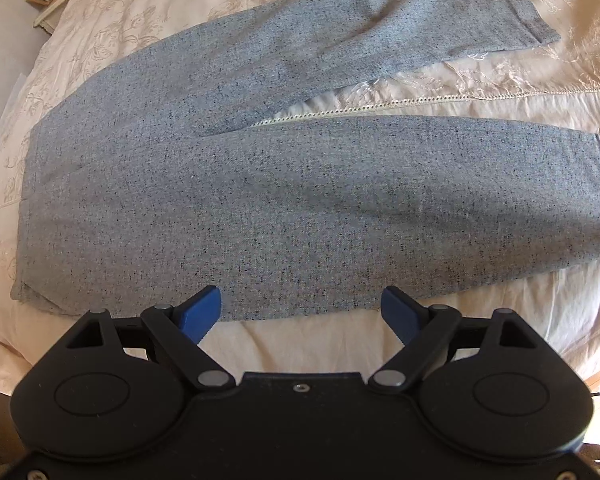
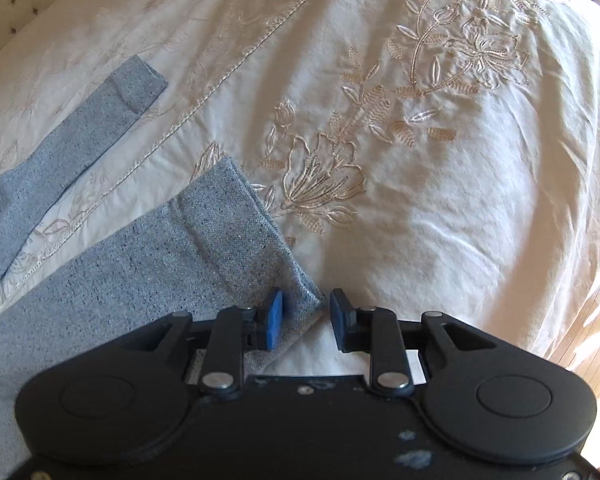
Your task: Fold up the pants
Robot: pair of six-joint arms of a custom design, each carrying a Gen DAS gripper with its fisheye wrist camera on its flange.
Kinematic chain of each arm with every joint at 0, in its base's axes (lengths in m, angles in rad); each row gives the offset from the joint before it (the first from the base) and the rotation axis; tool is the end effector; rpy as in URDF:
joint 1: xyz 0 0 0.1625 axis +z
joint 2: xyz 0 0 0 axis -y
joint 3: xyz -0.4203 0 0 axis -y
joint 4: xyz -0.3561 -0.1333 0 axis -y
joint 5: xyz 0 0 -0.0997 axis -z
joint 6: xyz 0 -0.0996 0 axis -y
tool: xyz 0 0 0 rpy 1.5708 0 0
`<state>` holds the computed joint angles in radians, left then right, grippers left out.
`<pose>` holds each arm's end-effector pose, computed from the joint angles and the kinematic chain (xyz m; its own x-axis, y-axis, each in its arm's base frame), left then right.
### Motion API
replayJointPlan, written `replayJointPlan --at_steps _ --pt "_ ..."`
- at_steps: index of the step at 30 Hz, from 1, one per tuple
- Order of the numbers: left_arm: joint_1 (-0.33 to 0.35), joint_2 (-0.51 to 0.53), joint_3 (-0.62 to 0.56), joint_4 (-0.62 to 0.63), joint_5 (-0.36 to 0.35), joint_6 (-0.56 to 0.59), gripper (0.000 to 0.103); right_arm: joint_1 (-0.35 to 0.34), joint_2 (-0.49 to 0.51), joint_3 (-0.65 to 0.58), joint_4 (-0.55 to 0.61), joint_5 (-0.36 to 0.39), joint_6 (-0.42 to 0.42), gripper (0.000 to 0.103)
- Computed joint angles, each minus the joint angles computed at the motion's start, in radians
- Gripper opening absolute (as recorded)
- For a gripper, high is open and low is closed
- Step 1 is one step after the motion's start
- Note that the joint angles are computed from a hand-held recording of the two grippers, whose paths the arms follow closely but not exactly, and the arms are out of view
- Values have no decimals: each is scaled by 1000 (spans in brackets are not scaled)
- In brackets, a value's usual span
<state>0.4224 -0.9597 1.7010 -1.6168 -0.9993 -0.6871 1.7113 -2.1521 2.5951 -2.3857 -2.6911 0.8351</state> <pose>-0.4037 -0.3866 0.1381 -0.4665 0.5032 -0.7274 0.5232 0.8201 0.2318 0.0712 -0.1915 0.3569 -0.4168 0.8603 0.2934 0.2660 0.4241 -0.8656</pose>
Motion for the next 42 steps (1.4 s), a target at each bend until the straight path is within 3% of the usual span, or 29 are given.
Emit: replayJointPlan --at_steps 3,7,12,16,23,29,37,40,42 --pt "23 -38 28 21 39 -48 88 86 1 -25 119 -62 77 29" --pt "68 -88 55 88 102 -147 88 162 28 -57 164 -61 124 29" --pt "155 -169 78 153 148 -271 88 231 193 -94 99 -46 141 29" --pt "239 -242 89 168 184 -304 88 307 364 -148 66 -40 175 29" --pt "416 -323 65 111 264 -252 88 432 685 -315 35 -13 243 29" --pt "538 -306 38 -54 236 -113 88 496 924 -468 -5 24 236 29" --pt "570 -327 75 -278 137 7 88 553 1070 -604 88 43 314 29" --pt "589 -271 26 -186 163 9 88 565 1065 -605 126 53 360 29" --pt "599 -259 30 -235 165 29 72 570 1065 -604 142 58 377 29"
